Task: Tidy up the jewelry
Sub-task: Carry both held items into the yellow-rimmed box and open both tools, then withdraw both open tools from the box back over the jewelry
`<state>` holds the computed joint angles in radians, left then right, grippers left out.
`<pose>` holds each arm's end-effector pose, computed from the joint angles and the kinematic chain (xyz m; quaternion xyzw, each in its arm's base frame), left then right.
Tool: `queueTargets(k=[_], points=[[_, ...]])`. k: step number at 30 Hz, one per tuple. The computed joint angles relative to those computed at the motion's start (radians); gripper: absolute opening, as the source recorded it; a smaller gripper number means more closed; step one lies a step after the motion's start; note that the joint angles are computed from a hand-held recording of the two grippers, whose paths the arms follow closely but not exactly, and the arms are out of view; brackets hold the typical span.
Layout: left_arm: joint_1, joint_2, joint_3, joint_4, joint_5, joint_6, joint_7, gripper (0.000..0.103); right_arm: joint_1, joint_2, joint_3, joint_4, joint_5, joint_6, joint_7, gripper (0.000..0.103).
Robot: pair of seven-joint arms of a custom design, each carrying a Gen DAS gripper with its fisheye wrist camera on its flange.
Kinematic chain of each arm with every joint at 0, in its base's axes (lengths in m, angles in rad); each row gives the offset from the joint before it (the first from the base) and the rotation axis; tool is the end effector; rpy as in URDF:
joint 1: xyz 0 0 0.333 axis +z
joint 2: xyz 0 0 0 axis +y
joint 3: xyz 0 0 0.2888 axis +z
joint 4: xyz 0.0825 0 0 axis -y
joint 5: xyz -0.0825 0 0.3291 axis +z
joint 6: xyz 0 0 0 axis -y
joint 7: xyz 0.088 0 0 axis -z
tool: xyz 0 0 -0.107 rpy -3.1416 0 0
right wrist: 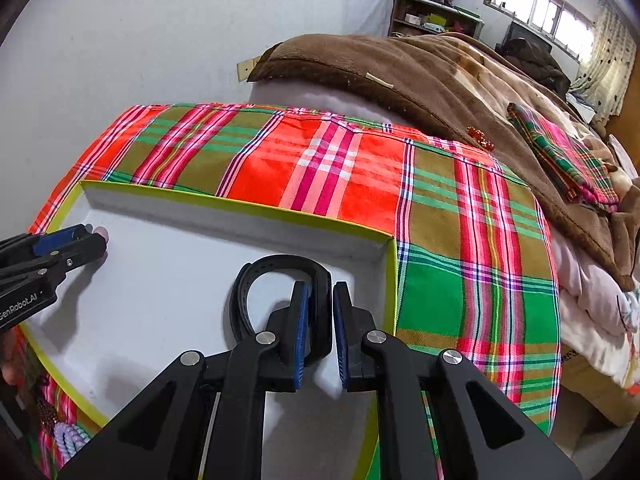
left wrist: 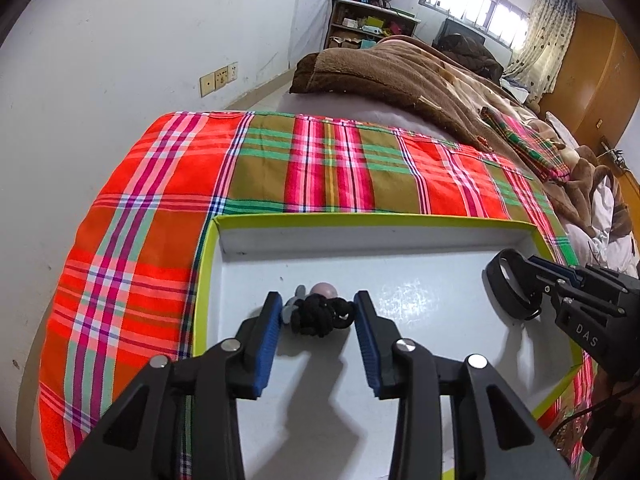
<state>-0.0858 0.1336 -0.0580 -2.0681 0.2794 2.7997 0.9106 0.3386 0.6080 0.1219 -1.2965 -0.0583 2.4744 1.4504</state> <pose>0.5590 -0.0929 0.4406 -0.7626 0.5715 -0.2412 0.1832 0.6390 0.2909 0.4526 -0.8424 0.4585 -0.1582 0.2350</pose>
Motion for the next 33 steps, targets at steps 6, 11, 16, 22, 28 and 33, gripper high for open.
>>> queueTargets(k=[6,11,16,22,28,33], points=[[0.004,-0.015,-0.005,-0.013,-0.017,0.002,-0.001,0.052,-0.004,-0.015,0.005,-0.019,0.009,0.010,0.004,0.018],[0.021,-0.057,-0.034,-0.056,-0.123,0.036,0.087,0.054,-0.025,-0.066,0.022,-0.092,0.044,0.056,-0.007,0.042],[0.024,-0.134,-0.060,-0.128,-0.210,0.080,0.153,0.054,-0.065,-0.183,0.049,-0.263,0.107,0.170,-0.028,0.042],[0.033,-0.258,-0.091,-0.248,-0.293,0.087,0.204,0.060,-0.122,-0.368,0.081,-0.528,0.249,0.291,-0.103,0.042],[0.040,-0.378,-0.113,-0.394,-0.388,0.120,0.234,0.072,-0.107,-0.541,0.047,-0.775,0.389,0.386,-0.152,0.051],[0.039,-0.465,-0.136,-0.487,-0.433,0.100,0.243,0.074,-0.055,-0.639,-0.006,-0.918,0.478,0.413,-0.168,0.054]])
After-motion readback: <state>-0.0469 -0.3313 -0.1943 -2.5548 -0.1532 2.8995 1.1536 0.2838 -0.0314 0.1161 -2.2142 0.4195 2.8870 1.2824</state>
